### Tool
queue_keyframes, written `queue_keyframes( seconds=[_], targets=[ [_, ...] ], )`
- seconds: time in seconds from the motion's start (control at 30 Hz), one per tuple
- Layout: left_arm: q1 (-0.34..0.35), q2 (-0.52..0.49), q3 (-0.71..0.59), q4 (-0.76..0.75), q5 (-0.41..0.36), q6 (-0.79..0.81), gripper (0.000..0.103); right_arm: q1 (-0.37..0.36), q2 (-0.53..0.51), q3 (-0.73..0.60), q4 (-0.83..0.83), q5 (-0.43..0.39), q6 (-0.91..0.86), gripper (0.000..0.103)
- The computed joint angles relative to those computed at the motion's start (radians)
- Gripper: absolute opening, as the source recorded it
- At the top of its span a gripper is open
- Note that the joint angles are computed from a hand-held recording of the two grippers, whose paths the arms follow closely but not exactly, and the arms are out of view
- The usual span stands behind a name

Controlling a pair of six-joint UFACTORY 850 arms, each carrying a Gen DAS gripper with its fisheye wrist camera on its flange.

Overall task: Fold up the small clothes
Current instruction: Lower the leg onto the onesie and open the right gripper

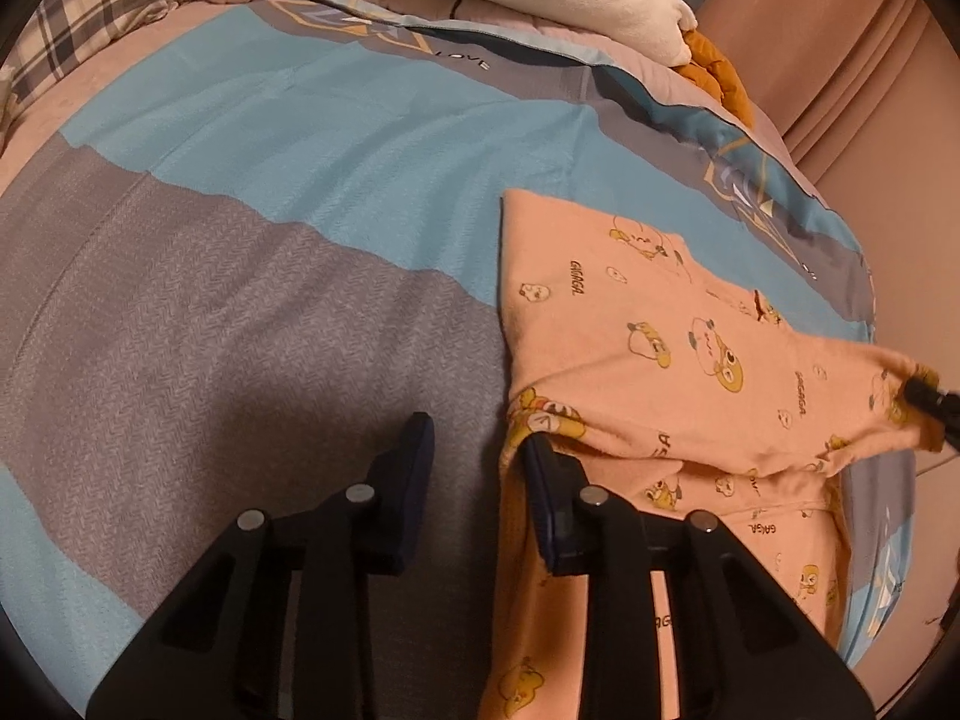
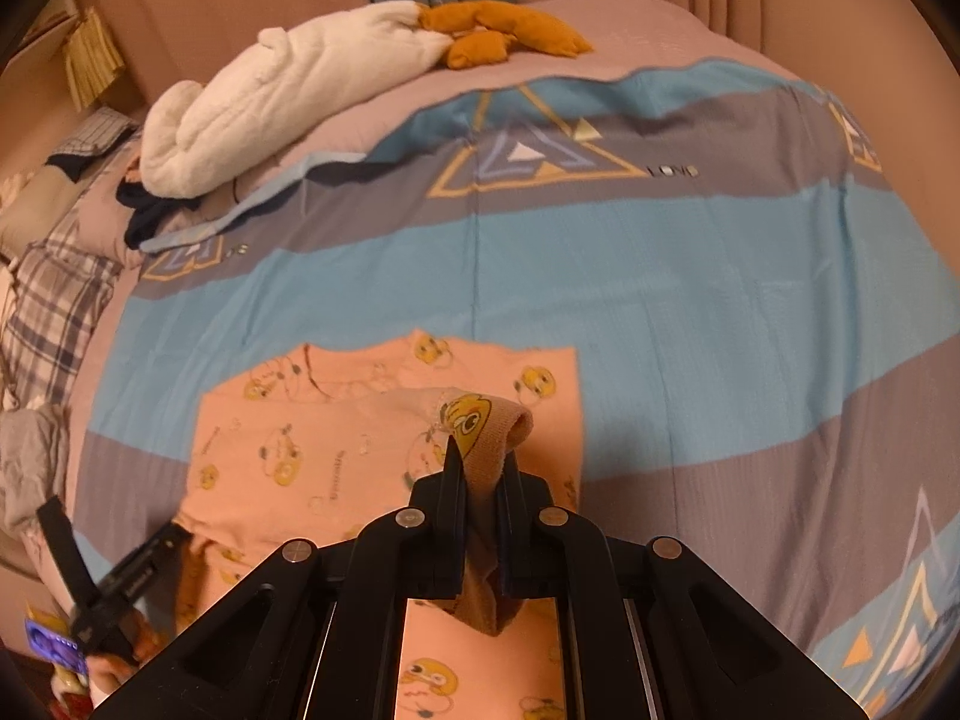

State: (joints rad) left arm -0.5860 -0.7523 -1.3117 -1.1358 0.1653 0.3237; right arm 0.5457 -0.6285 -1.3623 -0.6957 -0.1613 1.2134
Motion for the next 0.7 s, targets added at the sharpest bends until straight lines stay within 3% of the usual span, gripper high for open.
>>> queue_keyframes(
  seconds=[0.07, 0.17, 0.43, 0.7],
  targets=[
    [0.004, 0.003, 0.005, 0.086, -0.007, -0.089, 0.03, -0.005, -0.008, 0.002, 0.043, -0.005, -0.034, 0.009],
    [0.001, 0.002, 0.004, 0.039, -0.005, -0.034, 0.03, -0.013, -0.019, 0.008, 0.114, 0.0, -0.095, 0.009],
    [0.009, 0.008, 0.015, 0.167, -0.02, -0.171, 0.032, -0.028, -0.059, 0.003, 0.334, 0.004, -0.29, 0.009],
    [0.015, 0.009, 0.014, 0.21, -0.036, -0.223, 0.032, -0.03, -0.086, -0.004, 0.368, -0.006, -0.316, 0.009]
  ],
)
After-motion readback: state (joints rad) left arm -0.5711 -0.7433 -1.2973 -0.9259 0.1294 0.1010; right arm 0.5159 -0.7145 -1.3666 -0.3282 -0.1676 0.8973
